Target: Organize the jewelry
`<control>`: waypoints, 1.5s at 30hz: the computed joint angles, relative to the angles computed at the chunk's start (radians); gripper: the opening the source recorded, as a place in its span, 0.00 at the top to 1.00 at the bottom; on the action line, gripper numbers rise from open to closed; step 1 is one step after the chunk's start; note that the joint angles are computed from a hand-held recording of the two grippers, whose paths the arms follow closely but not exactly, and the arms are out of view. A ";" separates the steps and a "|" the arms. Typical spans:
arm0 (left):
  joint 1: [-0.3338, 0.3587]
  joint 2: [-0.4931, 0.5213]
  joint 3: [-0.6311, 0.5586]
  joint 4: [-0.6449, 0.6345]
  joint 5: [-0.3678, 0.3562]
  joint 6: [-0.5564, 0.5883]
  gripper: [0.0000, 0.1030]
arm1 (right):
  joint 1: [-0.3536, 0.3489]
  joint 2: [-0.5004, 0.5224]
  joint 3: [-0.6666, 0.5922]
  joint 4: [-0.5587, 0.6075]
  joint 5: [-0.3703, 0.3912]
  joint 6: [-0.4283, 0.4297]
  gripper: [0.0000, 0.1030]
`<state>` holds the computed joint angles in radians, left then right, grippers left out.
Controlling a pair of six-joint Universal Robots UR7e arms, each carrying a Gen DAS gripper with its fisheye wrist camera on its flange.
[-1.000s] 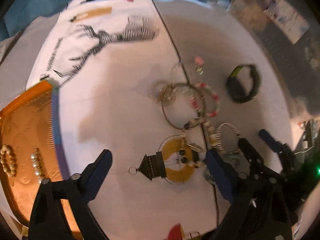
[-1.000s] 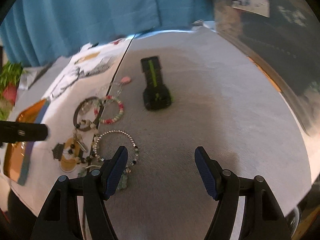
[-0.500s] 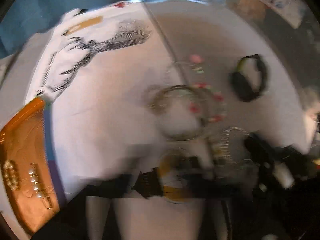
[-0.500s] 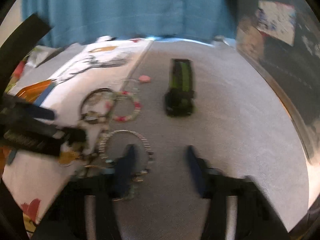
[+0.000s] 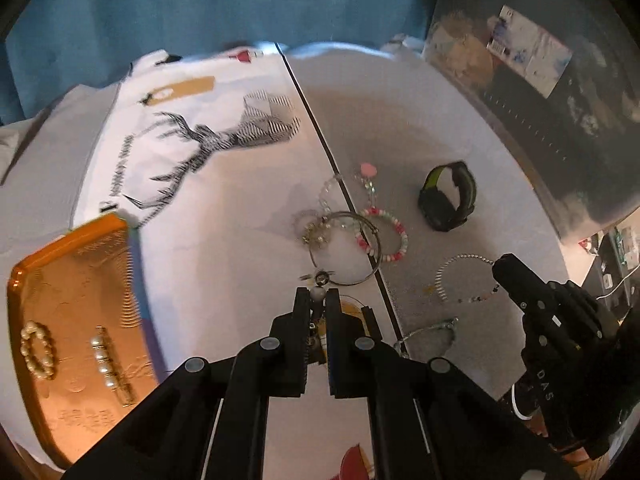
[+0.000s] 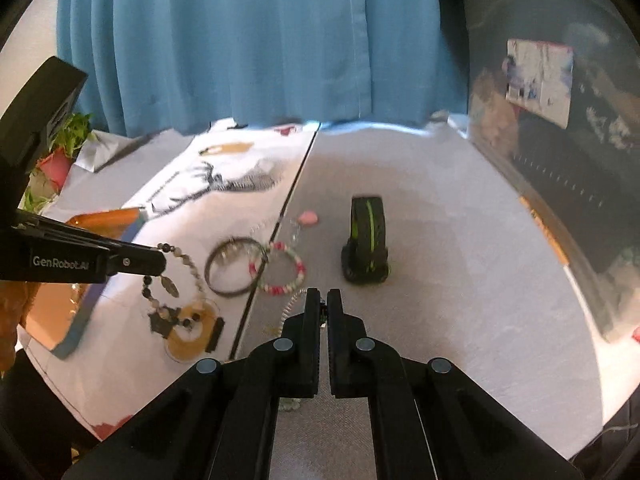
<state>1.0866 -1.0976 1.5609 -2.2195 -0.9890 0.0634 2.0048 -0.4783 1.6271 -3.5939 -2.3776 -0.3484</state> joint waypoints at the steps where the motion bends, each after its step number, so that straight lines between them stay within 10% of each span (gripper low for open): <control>1: -0.001 -0.011 0.003 -0.001 0.005 0.002 0.95 | 0.009 -0.001 -0.003 -0.002 -0.007 -0.005 0.97; 19: -0.034 -0.253 0.095 -0.002 0.064 0.013 0.95 | 0.171 0.042 -0.090 0.077 -0.126 0.005 0.97; 45: 0.077 -0.448 0.110 -0.036 0.152 0.107 0.95 | 0.329 0.268 -0.445 0.345 -0.073 0.040 0.97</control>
<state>1.1633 -1.5451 1.6708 -2.2554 -0.8372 0.1703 2.3342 -0.2099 1.1819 -3.2486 -2.4505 -0.3085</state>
